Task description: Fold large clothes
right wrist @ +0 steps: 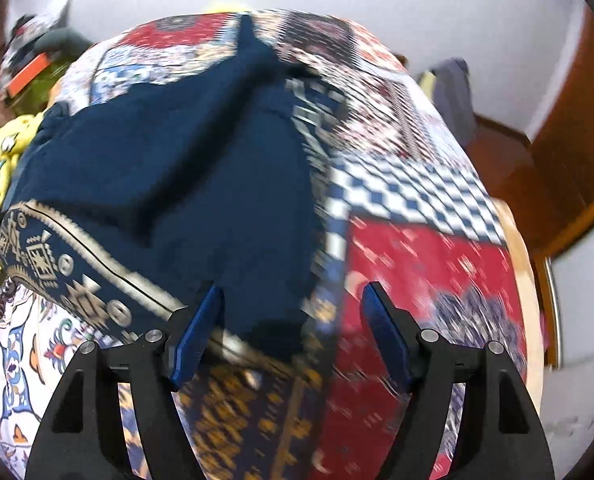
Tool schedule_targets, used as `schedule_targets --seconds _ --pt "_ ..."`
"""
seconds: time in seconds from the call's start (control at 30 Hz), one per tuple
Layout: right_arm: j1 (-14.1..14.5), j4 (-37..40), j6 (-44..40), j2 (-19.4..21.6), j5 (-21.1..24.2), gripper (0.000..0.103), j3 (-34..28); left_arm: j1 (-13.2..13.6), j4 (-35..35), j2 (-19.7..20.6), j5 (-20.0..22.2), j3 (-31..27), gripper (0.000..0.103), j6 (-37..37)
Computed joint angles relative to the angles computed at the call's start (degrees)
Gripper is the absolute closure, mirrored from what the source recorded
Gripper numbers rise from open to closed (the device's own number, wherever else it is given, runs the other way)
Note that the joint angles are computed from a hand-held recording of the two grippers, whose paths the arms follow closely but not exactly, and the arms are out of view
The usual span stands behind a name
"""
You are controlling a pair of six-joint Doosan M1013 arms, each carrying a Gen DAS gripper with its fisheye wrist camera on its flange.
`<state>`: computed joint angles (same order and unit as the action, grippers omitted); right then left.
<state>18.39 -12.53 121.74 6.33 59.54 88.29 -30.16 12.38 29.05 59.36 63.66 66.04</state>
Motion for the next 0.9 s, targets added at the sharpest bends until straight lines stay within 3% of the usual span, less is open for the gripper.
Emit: schedule_targets --seconds 0.2,0.33,0.47,0.63,0.73,0.8,0.9 --pt "-0.1 0.0 3.6 -3.6 -1.0 0.033 1.4 2.9 -8.4 -4.6 -4.0 4.8 0.032 -5.1" --pt "0.9 -1.0 4.8 -5.1 -2.9 0.033 1.6 4.5 -22.2 -7.4 -9.5 8.9 0.032 -2.4" --pt "1.7 -1.0 3.9 -5.2 -4.6 0.033 1.4 5.4 -39.4 -7.3 -11.4 11.2 0.032 5.0" --pt "2.8 -0.9 2.0 -4.5 -4.9 0.033 1.0 5.3 -49.8 -4.9 -11.2 11.2 0.033 8.3" --pt "3.2 -0.6 1.0 -4.1 -5.1 0.033 1.1 5.0 -50.4 -3.4 -10.2 10.0 0.043 9.7" --pt "3.2 0.3 0.4 -3.8 -4.8 0.033 1.0 4.7 -47.2 -2.2 -9.2 8.2 0.059 8.2" --pt "3.6 0.7 0.1 -3.5 -4.4 0.033 0.8 5.0 -46.4 -1.4 -10.1 6.5 0.074 8.5"
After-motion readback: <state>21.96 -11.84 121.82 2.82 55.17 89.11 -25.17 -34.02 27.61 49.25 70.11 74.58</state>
